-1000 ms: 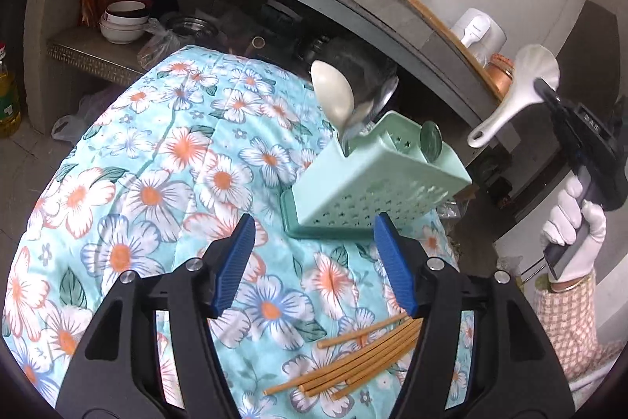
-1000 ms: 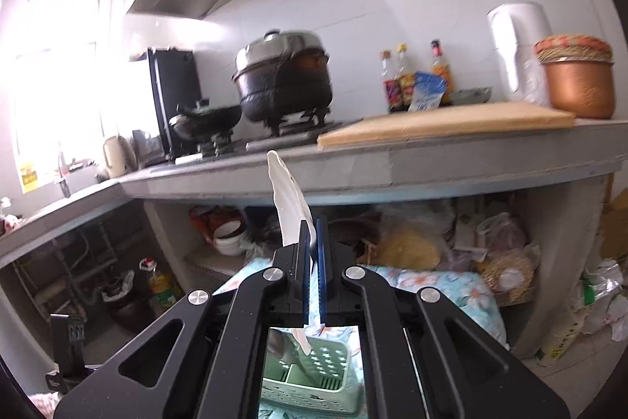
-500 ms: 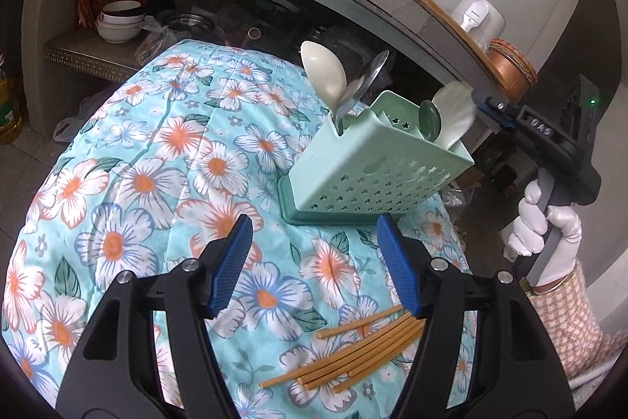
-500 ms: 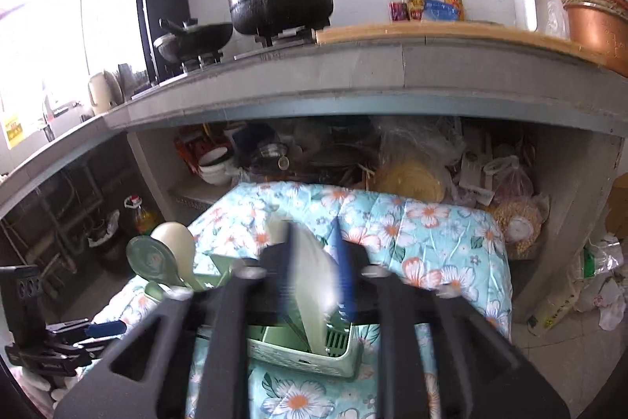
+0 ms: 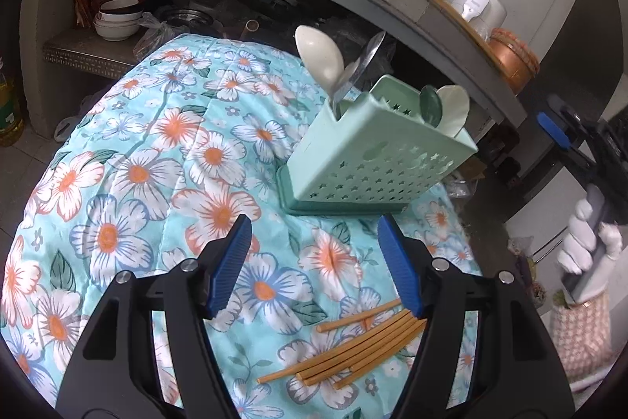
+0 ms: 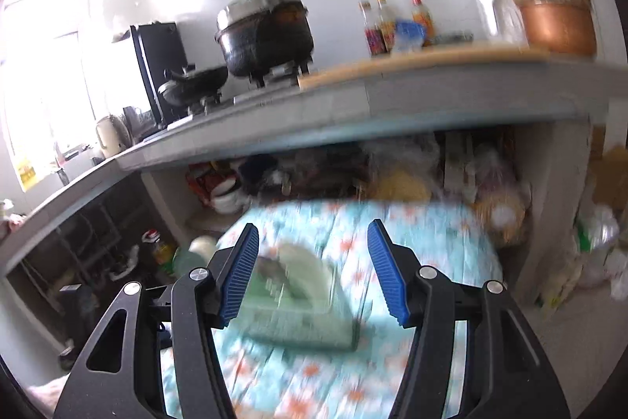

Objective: Organize utensils
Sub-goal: 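Move both tools down to the bamboo chopsticks on the cloth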

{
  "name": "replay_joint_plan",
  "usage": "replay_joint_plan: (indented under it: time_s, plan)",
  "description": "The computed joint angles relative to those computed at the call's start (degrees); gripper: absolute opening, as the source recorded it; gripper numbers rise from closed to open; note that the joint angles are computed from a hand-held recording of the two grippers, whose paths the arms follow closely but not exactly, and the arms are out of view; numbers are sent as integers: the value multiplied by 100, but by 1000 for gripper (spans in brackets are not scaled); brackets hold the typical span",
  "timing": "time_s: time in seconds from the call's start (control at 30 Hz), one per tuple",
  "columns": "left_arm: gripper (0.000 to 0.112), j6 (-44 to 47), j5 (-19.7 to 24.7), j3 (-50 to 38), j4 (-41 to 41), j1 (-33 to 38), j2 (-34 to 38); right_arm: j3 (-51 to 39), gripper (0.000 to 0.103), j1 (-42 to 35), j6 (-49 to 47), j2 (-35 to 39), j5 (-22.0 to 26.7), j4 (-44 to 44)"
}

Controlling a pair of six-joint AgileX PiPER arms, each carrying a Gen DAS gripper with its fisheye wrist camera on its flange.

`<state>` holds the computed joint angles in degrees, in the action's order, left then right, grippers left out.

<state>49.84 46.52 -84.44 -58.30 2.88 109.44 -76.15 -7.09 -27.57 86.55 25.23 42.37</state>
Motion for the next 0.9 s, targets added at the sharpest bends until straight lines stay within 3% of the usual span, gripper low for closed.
replay_joint_plan:
  time_s: [0.1, 0.2, 0.33, 0.57, 0.73, 0.9]
  plan:
    - [63, -184, -223, -8, 447, -158, 38, 517, 57, -180, 101, -162, 644, 143]
    - [63, -255, -178, -84, 621, -202, 162, 1104, 57, -243, 568, -197, 1202, -12]
    - [63, -321, -136, -172, 774, -234, 278, 2132, 57, -468, 118, -73, 1727, 1308]
    - [63, -384, -18, -265, 907, -254, 381, 3111, 56, -511, -777, 623, 1758, 3272]
    - [63, -408, 14, -257, 961, -261, 354, 3262, 46, -792, -1531, 1037, 1912, 4364]
    - [63, -470, 26, -250, 1009, -275, 344, 3342, 32, -840, -1740, 1144, 1846, 4739]
